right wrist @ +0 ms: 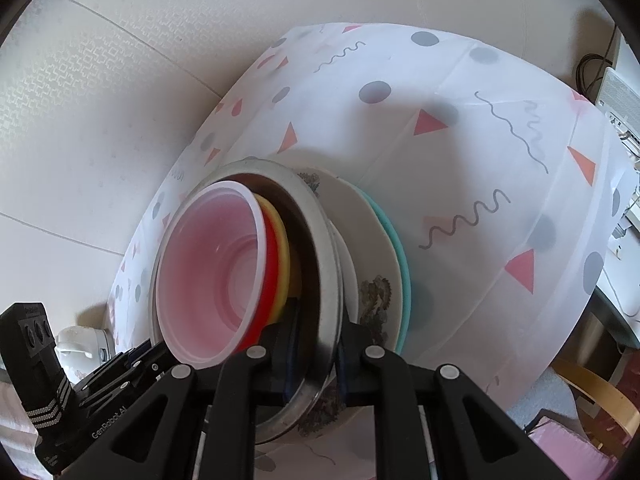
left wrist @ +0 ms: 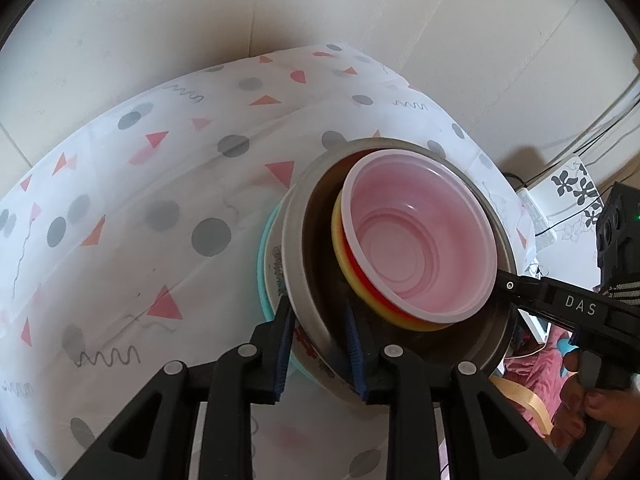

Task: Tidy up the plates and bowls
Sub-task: 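Lower the steel bowl onto the floral plate and open both grippers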

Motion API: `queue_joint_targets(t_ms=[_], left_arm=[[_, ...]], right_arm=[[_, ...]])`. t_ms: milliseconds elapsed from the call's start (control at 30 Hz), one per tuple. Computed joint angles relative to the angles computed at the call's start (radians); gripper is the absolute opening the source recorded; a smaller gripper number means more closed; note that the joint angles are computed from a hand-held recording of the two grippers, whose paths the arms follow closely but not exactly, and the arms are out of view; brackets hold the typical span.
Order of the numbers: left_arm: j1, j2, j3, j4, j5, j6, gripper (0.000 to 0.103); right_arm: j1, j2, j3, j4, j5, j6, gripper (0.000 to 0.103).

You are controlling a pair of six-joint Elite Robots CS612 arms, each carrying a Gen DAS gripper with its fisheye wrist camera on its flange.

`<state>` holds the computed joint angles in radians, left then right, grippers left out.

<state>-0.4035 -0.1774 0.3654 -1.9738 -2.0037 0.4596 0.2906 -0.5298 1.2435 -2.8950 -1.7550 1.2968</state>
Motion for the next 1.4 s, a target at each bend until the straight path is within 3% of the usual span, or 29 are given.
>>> queue_joint_targets(t_ms=[467, 533, 867, 933, 1000, 1100, 1400], left_arm=[[0.016, -0.033, 0.063, -0.046, -0.058, -0.008, 0.027], [0.016, -0.037, 0.073, -0.053, -0.06, 0.006, 0.026], [0.014, -0.06, 0.123, -0.1, -0.053, 0.015, 0.024], [0.015, -0.075, 0.156, -0.136, -0.048, 0.011, 0.024], [0.016, -0.089, 0.187, -0.174, -0.046, 0.0, 0.025], [0.02, -0.105, 0.226, -0.222, -0.048, -0.023, 0.026], [0.031, -0.173, 0.394, -0.411, 0.025, -0.116, 0.039]], right_arm=[[0.015, -0.011, 0.003, 0.037, -0.062, 0.012, 0.016], [0.016, -0.01, -0.001, 0.052, -0.075, 0.011, 0.012], [0.013, -0.006, -0.012, 0.073, -0.087, 0.013, 0.012], [0.015, -0.005, -0.017, 0.084, -0.099, 0.007, 0.012], [0.017, -0.004, -0.017, 0.069, -0.108, -0.001, 0.022], [0.022, -0.003, -0.015, 0.052, -0.123, -0.025, 0.029], [0.07, -0.012, -0.014, 0.091, -0.276, -0.066, 0.032]])
